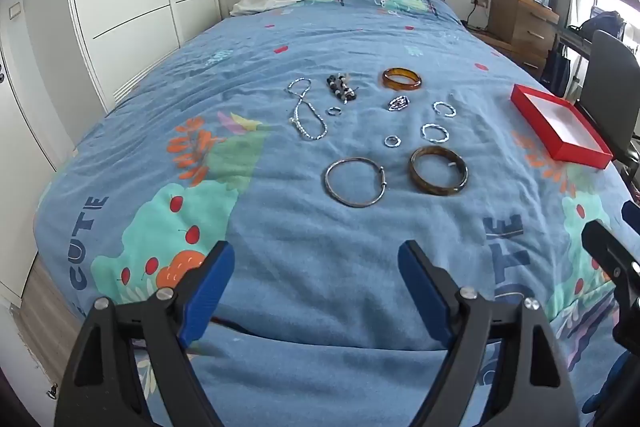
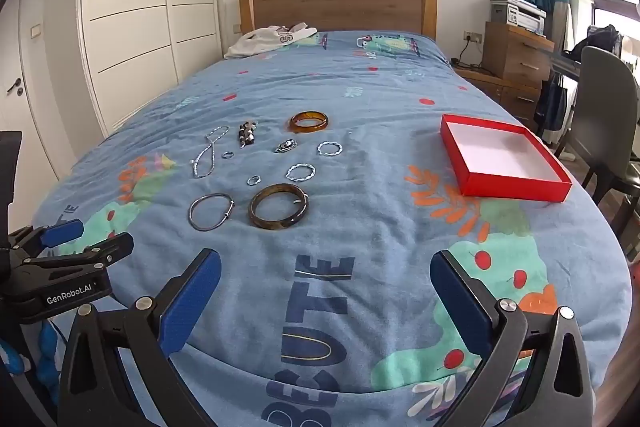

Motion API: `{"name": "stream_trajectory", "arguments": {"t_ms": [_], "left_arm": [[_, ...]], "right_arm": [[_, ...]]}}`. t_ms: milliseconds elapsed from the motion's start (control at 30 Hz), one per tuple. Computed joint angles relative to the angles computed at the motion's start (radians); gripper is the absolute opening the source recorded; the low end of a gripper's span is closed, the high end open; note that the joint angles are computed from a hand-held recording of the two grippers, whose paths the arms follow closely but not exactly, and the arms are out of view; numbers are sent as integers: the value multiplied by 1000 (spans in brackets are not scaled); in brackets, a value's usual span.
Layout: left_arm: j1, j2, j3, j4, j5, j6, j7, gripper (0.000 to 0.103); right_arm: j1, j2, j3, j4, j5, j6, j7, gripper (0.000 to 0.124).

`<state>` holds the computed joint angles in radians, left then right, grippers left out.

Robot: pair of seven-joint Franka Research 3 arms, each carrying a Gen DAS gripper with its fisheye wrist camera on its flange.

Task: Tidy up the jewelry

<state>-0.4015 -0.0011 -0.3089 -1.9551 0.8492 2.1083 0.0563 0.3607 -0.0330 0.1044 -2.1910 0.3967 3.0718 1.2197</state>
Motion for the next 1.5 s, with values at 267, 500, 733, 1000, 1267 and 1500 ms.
{"name": "stream_trajectory", "arguments": {"t_ms": [267,500,733,1000,1267,1500], "left_arm": [[-3,4,1,5,-8,1,9,83],[-9,8,-3,12,5,5,-14,83],[-6,22,4,35,-19,8,13,83],[-16,40,7,54,-20,-10,21,83],[-16,43,12,58,-34,16,36,83],[-17,55,15,69,-16,45,55,83]], "right_arm": [[-4,-8,-2,-19,-60,19,44,102],[4,7,-6,-6,-3,17,-14,102],[-7,6,-4,-1,-16,9,4,102],[-6,3,-6,-1,25,-4,-54,102],[-14,7,-8,7,10,-17,-38,102],[-19,16,-10,21,30,-37,-59,102]]}}
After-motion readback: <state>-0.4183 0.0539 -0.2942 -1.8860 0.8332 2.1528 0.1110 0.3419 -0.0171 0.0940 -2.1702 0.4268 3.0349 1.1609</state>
